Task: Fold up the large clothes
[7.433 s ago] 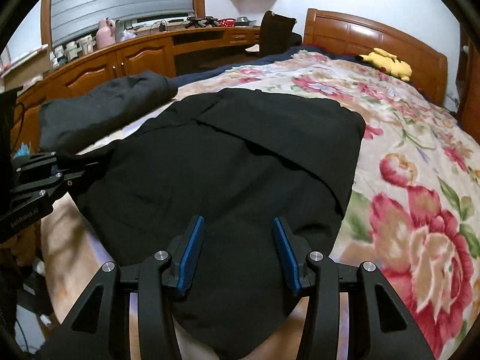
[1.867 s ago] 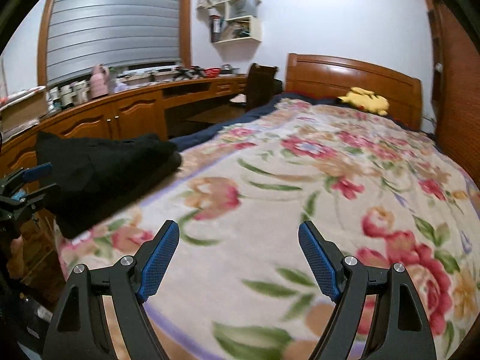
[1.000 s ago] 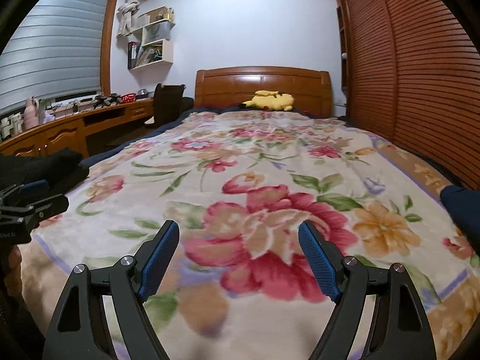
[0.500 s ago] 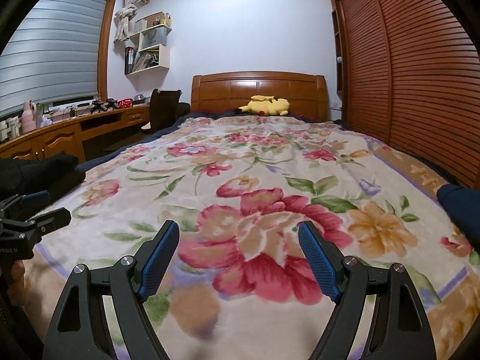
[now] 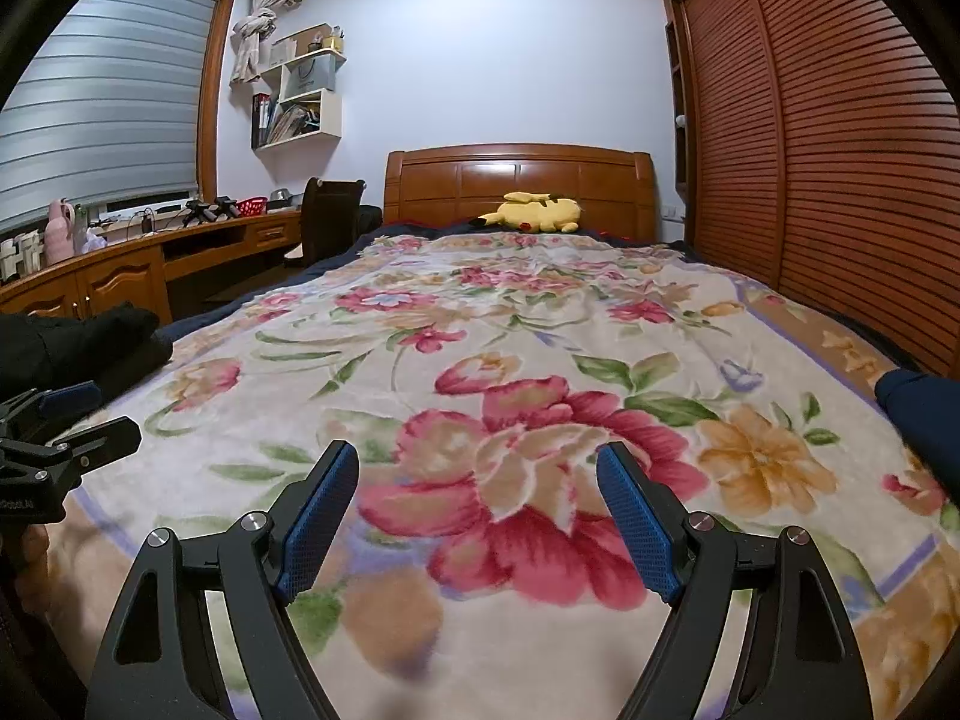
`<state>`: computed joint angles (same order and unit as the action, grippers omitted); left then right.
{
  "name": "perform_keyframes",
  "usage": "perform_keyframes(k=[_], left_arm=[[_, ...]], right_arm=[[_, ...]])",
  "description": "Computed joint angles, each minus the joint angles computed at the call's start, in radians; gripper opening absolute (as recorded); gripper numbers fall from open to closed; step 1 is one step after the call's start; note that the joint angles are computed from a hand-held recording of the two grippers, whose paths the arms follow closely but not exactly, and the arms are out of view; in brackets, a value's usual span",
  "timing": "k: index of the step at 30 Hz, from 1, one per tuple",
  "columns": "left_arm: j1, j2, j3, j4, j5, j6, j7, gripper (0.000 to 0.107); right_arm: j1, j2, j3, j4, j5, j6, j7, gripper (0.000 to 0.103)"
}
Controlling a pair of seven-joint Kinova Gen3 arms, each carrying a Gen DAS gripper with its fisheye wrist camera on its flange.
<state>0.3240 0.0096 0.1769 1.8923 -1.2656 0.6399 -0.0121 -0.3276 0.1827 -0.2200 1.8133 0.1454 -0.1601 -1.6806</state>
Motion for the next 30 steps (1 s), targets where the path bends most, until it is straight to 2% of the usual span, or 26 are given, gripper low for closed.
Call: perform_keyframes(k=[11,30], left_arm=[[0.003,-0.001,0.004,0.001,-0.003,0.011,0.003,0.103],[0.002,-0.003,0.007,0.005,-0.01,0.013,0.009,0.103]], right_arm=[[0.049,0.007,-0.04,0.003,0.064,-0.013,-0.047,0.083],[0.049,0.017,-0.032,0.002,0.101,-0.03,-0.079,0.083]])
